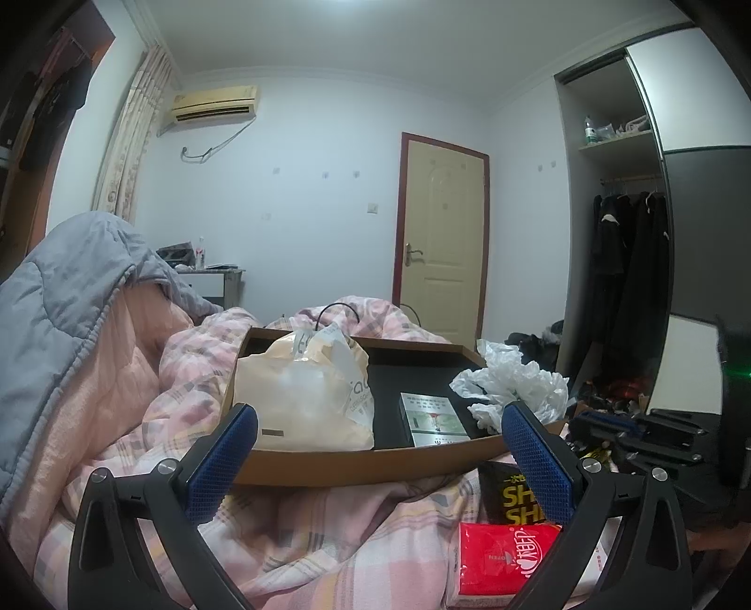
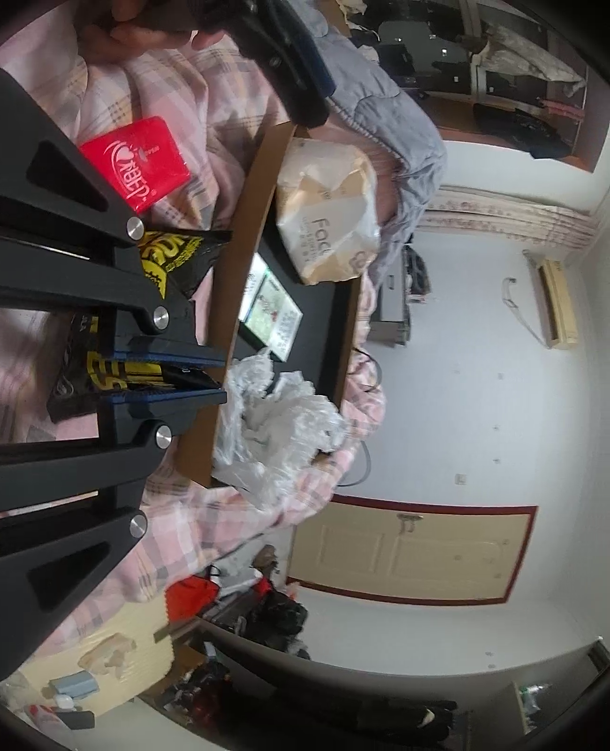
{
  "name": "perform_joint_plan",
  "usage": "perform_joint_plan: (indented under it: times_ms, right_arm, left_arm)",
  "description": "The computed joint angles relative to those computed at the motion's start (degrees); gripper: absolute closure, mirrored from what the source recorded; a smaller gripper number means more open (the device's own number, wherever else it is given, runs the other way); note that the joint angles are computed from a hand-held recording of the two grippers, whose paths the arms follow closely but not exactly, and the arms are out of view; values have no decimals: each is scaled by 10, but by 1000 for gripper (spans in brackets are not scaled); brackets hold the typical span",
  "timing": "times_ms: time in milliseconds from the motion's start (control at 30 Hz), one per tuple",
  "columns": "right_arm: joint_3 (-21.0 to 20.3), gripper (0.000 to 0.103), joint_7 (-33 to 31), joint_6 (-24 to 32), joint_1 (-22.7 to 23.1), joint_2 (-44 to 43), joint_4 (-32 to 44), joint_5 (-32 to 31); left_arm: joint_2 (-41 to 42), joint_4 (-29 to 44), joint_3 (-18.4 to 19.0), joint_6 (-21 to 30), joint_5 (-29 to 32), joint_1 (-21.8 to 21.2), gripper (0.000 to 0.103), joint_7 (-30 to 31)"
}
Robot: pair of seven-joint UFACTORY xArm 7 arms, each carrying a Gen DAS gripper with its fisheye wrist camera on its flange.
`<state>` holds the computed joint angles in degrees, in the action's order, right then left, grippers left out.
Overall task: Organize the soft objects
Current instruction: 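Close the right gripper on the WIPES packet and lift it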
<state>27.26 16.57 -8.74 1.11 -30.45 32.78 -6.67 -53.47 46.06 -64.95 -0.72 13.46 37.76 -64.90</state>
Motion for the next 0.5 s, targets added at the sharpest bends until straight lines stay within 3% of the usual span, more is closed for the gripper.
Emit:
perform_joint_plan:
  times_ms: [167,267,300,333,367,400,500]
  right_arm:
    - [44,98,5,-29,-44,-7,-1,8]
    - [35,87,0,-1,-33,13,15,7]
    - [36,76,-1,10,-33,20,22,4]
    - [34,54,0,13,-31,18,21,0]
    - [38,18,2,14,-33,15,20,-4]
    - [49,3,5,18,-44,11,21,-8]
    - [76,1,3,31,-62,6,28,-31]
  left_arm:
    - [1,-1,1,-1,-1,-1,0,0]
    - [1,-1,1,-1,-1,-1,0,1]
    - [0,-1,1,-2,-1,-1,0,0]
    - [0,-1,1,-1,-2,-1,0,1]
    - [1,-1,1,-1,-2,-1,0,1]
    - [1,-1,1,-1,-2,-1,0,1]
    - [2,-2,1,-1,-3,-2,0,0]
